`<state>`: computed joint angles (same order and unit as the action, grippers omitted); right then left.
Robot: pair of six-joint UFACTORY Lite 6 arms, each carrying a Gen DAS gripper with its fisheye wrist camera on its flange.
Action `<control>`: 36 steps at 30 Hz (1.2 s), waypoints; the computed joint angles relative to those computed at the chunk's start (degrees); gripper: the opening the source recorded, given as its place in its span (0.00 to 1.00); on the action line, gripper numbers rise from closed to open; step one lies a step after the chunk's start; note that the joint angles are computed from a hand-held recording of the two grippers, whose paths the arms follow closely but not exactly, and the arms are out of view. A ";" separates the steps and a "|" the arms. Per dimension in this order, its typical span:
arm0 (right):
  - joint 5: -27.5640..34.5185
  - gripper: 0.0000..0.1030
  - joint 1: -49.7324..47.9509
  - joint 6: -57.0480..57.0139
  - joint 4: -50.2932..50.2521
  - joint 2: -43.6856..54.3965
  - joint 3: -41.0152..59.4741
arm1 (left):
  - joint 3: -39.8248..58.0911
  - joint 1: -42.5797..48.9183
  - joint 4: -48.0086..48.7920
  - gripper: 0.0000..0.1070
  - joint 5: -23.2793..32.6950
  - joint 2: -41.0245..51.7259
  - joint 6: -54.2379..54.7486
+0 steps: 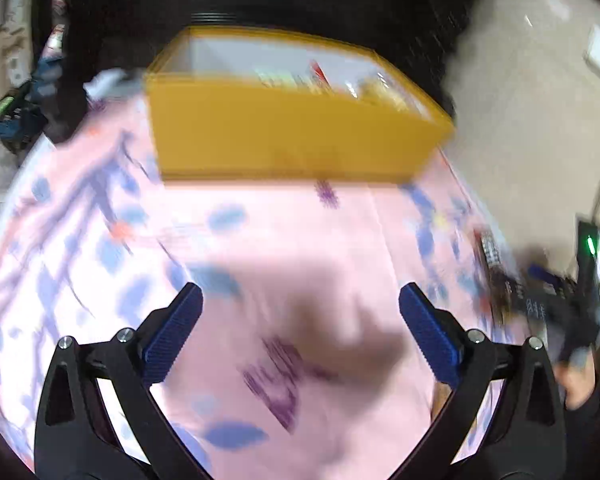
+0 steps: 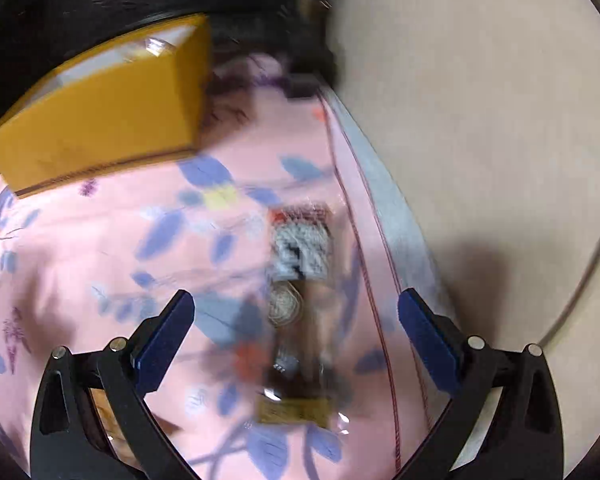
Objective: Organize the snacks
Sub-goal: 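Grasp the peanut bag with the left tool while the right tool grasps the brown sausage stick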
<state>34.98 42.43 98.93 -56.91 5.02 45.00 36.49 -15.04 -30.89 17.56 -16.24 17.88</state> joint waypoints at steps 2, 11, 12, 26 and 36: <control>-1.43 0.99 -1.12 1.96 -2.30 0.06 -1.23 | -3.13 -4.26 2.37 0.94 -1.02 -0.95 -4.69; -7.32 0.48 -3.08 10.13 -11.86 2.05 -3.45 | -7.31 -21.78 35.68 0.94 -2.92 -4.04 -47.50; -6.48 0.43 -2.07 9.03 -10.25 1.67 -3.29 | -7.44 -23.94 40.84 0.94 -2.52 -4.31 -53.49; -5.18 0.48 11.93 15.16 -11.27 0.64 -5.47 | 1.68 -45.37 76.99 0.94 0.92 14.52 -97.79; -9.03 0.62 8.90 12.00 -13.39 0.72 -5.88 | 2.96 -49.56 101.46 0.70 5.99 20.04 -125.27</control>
<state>25.94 51.34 110.93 -70.31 5.73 39.12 39.45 -64.59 70.57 23.55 3.80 -107.39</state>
